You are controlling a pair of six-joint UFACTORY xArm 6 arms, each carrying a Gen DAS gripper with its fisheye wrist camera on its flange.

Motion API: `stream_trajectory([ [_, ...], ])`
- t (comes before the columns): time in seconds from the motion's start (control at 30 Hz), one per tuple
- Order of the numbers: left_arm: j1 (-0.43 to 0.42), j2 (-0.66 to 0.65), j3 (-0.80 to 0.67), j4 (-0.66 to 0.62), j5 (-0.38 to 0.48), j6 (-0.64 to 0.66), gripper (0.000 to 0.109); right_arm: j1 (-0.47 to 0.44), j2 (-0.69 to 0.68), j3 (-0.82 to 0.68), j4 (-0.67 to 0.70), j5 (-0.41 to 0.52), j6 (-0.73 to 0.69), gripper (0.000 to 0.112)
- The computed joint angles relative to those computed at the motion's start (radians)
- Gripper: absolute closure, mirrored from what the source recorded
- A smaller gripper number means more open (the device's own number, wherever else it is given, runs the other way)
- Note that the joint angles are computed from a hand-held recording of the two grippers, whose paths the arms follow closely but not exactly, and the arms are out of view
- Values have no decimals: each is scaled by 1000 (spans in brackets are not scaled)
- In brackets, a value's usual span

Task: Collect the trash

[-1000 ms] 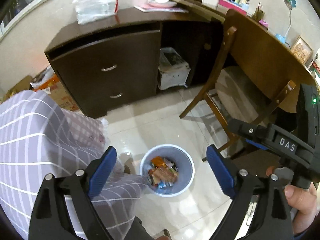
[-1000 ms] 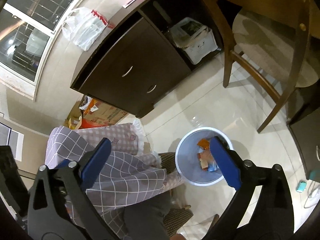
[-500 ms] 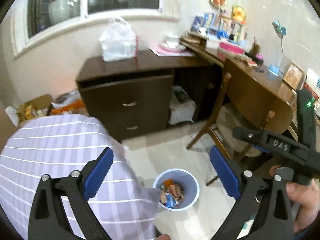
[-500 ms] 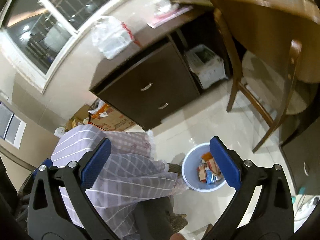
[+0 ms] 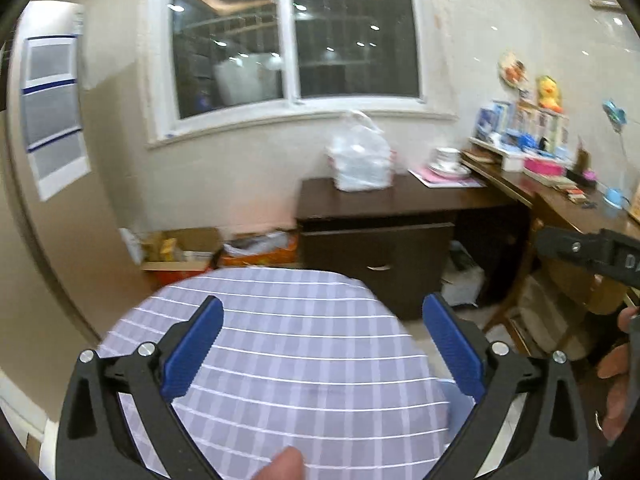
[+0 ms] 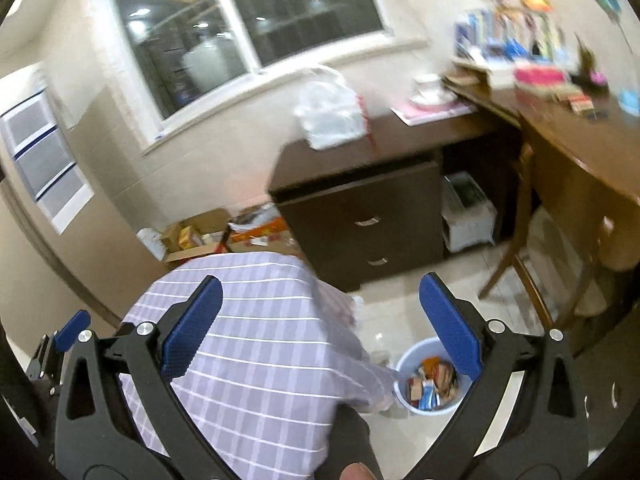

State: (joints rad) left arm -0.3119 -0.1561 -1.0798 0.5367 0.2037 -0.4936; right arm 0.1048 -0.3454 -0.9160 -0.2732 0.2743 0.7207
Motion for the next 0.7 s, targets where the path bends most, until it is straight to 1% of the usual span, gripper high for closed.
stream_trajectory([
  [0.03, 12, -23, 12, -24, 5, 16, 11, 27, -4, -20, -65, 14, 41, 16],
  [0.07, 26, -49, 21, -90, 23, 65, 11, 46, -8, -35, -113, 26, 73, 16],
  [0.1, 35, -70, 27, -126, 42, 92, 11, 66, -10, -49, -157, 37, 102, 16],
  [0.13, 49, -98, 35, -145, 60, 104, 11, 88, -11, -68, -201, 53, 132, 16],
  [0.2, 74, -145, 65, -135, 46, 106, 11, 140, -14, -110, -317, 94, 214, 16],
  [0.27, 104, -199, 102, -71, 30, 60, 11, 187, -18, -144, -403, 134, 273, 16],
  [0.33, 126, -235, 124, -40, 30, 35, 10, 231, -24, -170, -492, 170, 335, 16],
  [0.4, 148, -270, 143, -39, 23, 22, 10, 263, -26, -187, -542, 191, 364, 16],
  [0.53, 176, -321, 166, -100, 22, 51, 10, 323, -29, -215, -608, 227, 400, 16],
  [0.63, 196, -354, 181, -76, 14, 22, 10, 360, -29, -228, -645, 249, 414, 15],
  [0.7, 205, -373, 192, -102, 8, 31, 10, 388, -23, -242, -677, 277, 425, 16],
])
